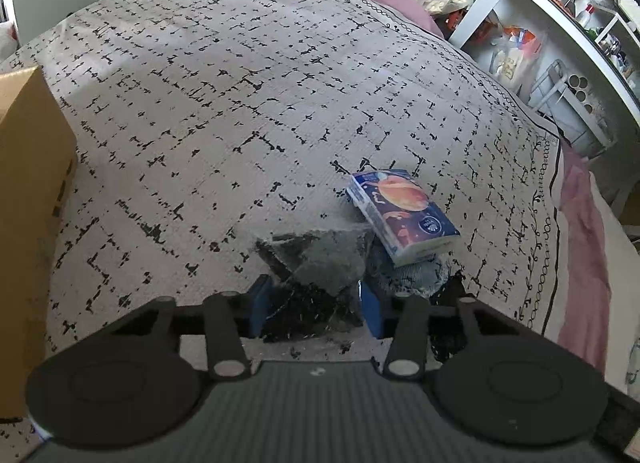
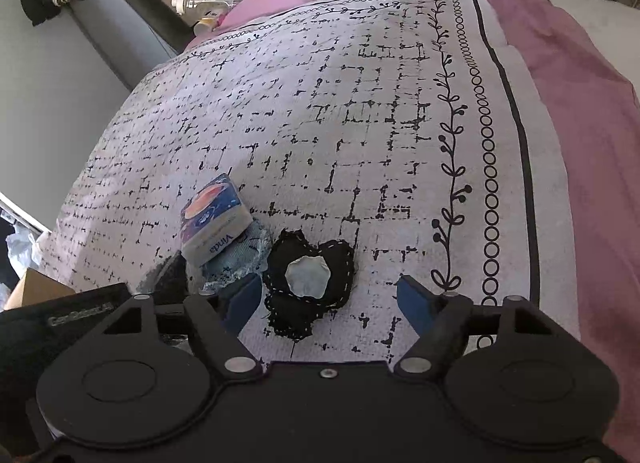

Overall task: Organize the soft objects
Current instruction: 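Grasp the black plastic bag with the left gripper while the right grasps the black scrunchie, then carry the black bag and scrunchie with both grippers over the box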

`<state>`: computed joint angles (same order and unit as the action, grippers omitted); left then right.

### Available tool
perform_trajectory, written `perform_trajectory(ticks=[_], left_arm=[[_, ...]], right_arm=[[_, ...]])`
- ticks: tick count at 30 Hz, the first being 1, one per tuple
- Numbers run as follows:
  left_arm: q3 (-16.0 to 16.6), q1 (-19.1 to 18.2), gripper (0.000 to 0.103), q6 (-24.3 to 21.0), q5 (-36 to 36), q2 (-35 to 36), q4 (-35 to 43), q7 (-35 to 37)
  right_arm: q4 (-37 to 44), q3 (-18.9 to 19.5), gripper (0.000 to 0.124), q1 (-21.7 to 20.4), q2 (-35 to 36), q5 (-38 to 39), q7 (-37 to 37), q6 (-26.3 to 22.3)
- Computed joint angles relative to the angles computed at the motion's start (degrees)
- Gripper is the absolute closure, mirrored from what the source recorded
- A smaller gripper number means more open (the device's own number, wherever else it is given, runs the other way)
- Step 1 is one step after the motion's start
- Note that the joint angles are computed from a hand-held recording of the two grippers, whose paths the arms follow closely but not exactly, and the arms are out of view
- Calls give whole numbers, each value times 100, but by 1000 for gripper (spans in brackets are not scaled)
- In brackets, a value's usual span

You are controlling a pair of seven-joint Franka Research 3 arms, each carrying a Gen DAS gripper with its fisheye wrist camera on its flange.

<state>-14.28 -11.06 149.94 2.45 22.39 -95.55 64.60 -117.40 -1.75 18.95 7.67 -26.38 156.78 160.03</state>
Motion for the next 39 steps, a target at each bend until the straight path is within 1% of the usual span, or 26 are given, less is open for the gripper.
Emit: perform_trajectory(ticks=[5,7,8,9,11,14,18,22,26,32,39], left_arm=[[-34,94,59,63,-117,-279,-271,76],[-54,145,59,71,-216,-405,-386,138],[-54,164,59,78,-257,-464,-439,163],[-47,172,59,80,-284,-509,-476,176],[-30,197,59,61,-350,-626,-566,182],[-35,265,59,49,-541,-800,-700,264],[-64,359,59,121,-880,-1089,-932,597],[-42,417,59,111,-1269,-1375,-1124,950],[24,441,59,48,-1674,-1623,-1251,1347],[215,451,59,-94,-2073,-1935,-1378,1788],[405,520,59,-244,-2546,-2111,-1391,2291]], right_arm=[[290,-50,50,78,172,-192,56,-203],[443,-33,51,105,279,-150,-75,-373],[503,-29,54,122,326,-130,-149,-445],[561,-8,67,122,376,-46,-283,-524],[684,23,84,122,467,160,-564,-711],[683,-68,90,238,448,-14,-478,-791],[499,-33,90,243,249,21,-380,-718],[382,24,90,294,23,-397,-211,-756],[414,128,90,326,-160,-1128,94,-986],[547,344,90,252,-297,-1421,278,-1226],[933,522,89,352,-280,-1585,345,-1523]])
